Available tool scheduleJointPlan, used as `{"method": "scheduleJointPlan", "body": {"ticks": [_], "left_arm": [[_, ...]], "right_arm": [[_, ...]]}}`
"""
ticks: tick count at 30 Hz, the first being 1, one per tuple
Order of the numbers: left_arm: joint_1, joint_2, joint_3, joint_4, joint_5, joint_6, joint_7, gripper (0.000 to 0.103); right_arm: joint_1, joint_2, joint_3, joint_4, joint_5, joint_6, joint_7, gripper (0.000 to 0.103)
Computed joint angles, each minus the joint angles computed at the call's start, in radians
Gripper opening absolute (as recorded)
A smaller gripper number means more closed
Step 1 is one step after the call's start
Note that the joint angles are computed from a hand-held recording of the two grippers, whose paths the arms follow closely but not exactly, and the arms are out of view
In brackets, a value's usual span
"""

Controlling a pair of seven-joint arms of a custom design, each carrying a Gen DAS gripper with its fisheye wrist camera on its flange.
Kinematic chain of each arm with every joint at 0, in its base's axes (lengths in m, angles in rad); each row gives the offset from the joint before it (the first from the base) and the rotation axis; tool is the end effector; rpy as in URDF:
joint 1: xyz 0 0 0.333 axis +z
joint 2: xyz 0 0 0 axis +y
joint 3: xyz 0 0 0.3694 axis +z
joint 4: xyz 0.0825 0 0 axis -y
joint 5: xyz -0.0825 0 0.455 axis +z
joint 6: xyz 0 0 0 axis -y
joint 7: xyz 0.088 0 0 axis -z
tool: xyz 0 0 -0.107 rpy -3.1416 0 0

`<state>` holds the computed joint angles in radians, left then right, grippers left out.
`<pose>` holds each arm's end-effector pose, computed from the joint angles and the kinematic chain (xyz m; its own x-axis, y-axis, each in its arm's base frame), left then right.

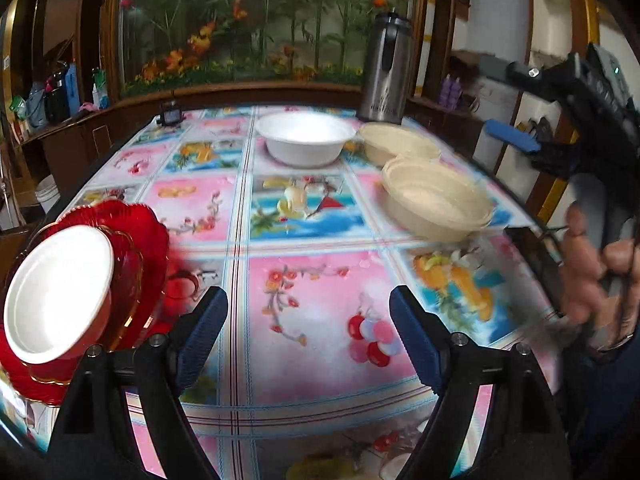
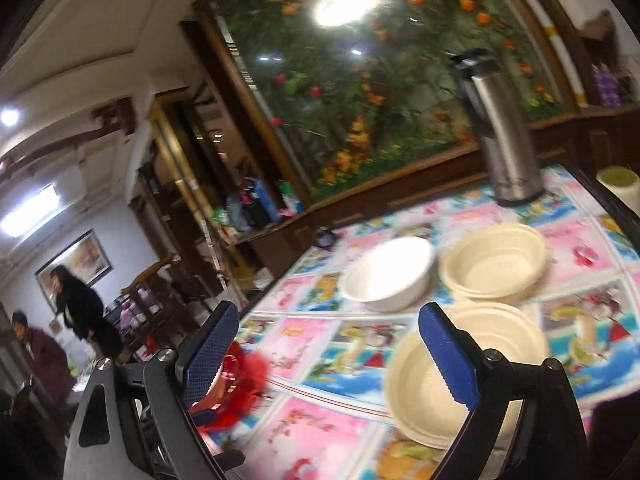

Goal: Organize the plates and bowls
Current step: 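Grasp the rim of a beige bowl with the right gripper and lift it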

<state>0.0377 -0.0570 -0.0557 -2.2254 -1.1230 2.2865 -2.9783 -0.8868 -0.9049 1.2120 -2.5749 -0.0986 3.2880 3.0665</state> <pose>0.5908 -0.0316 0.4335 -0.8648 -0.4980 0.0645 -0.3636 0.5324 -0.7644 0.4554 0.2361 0.4764 -0.3049 -0.8238 -0.4779 -0.1616 0.5393 -0.8265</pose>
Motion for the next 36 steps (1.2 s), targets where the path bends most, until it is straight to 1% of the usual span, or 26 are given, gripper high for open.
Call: {"method": "scheduleJointPlan", "body": {"ticks": [1, 2, 3, 5, 6, 8, 10, 12, 13, 14, 16, 20, 24, 27, 29, 30, 33, 34, 36], "left_arm": [[-0.006, -0.005, -0.007, -0.015, -0.014, 0.044, 0.022, 0.084], [-0.010, -0.005, -0.011, -0.018, 0.000, 0.064, 0.008, 0.083], [-0.011, -0.004, -0.010, -0.017, 0.001, 0.062, 0.007, 0.083], [-0.013, -0.007, -0.009, -0.022, 0.003, 0.067, 0.007, 0.084], [-0.015, -0.005, -0.010, -0.022, 0.019, 0.070, -0.003, 0.084], [-0.020, 0.001, -0.016, -0.021, 0.053, 0.094, -0.040, 0.084], [-0.020, 0.013, -0.014, -0.010, 0.072, 0.086, -0.072, 0.084], [-0.015, 0.026, -0.014, 0.004, 0.100, 0.067, -0.108, 0.084], [-0.013, 0.036, -0.015, 0.016, 0.128, 0.053, -0.138, 0.084], [-0.011, 0.042, -0.017, 0.022, 0.144, 0.049, -0.160, 0.084], [-0.006, 0.049, -0.019, 0.030, 0.159, 0.040, -0.188, 0.084], [0.000, 0.049, -0.024, 0.032, 0.166, 0.031, -0.194, 0.084], [0.002, 0.046, -0.025, 0.028, 0.161, 0.034, -0.188, 0.084], [0.002, 0.050, -0.026, 0.032, 0.166, 0.034, -0.197, 0.084], [0.003, 0.050, -0.026, 0.032, 0.161, 0.036, -0.196, 0.084], [0.003, 0.049, -0.026, 0.031, 0.160, 0.039, -0.195, 0.084], [0.002, 0.048, -0.027, 0.029, 0.158, 0.045, -0.195, 0.084], [0.001, 0.048, -0.027, 0.029, 0.159, 0.047, -0.196, 0.084], [0.000, 0.048, -0.028, 0.029, 0.165, 0.050, -0.202, 0.084]], "right_arm": [[0.018, 0.017, -0.016, -0.011, 0.001, -0.014, -0.002, 0.093], [0.035, 0.022, -0.029, -0.020, 0.001, -0.036, -0.002, 0.093], [0.057, 0.018, -0.044, -0.024, 0.002, -0.102, 0.003, 0.093], [0.087, 0.010, -0.062, -0.025, -0.015, -0.205, 0.024, 0.092], [0.093, 0.014, -0.069, -0.022, -0.023, -0.238, 0.036, 0.092], [0.104, 0.038, -0.083, -0.027, -0.034, -0.254, 0.063, 0.092], [0.112, 0.056, -0.092, -0.029, -0.047, -0.273, 0.089, 0.092], [0.127, 0.078, -0.106, -0.021, -0.064, -0.329, 0.105, 0.092], [0.137, 0.086, -0.114, -0.013, -0.071, -0.381, 0.113, 0.093], [0.145, 0.086, -0.117, 0.000, -0.078, -0.454, 0.122, 0.093], [0.161, 0.103, -0.129, 0.009, -0.083, -0.538, 0.148, 0.093], [0.201, 0.175, -0.173, -0.003, -0.093, -0.574, 0.180, 0.093], [0.236, 0.225, -0.208, -0.008, -0.118, -0.595, 0.211, 0.093], [0.259, 0.258, -0.234, -0.018, -0.138, -0.572, 0.240, 0.093], [0.263, 0.279, -0.247, -0.035, -0.165, -0.486, 0.263, 0.093], [0.263, 0.294, -0.250, -0.034, -0.181, -0.463, 0.269, 0.093], [0.256, 0.360, -0.241, 0.009, -0.255, -0.441, 0.246, 0.094], [0.251, 0.381, -0.236, 0.021, -0.286, -0.410, 0.237, 0.094], [0.216, 0.447, -0.218, 0.032, -0.371, -0.226, 0.214, 0.093]]}}
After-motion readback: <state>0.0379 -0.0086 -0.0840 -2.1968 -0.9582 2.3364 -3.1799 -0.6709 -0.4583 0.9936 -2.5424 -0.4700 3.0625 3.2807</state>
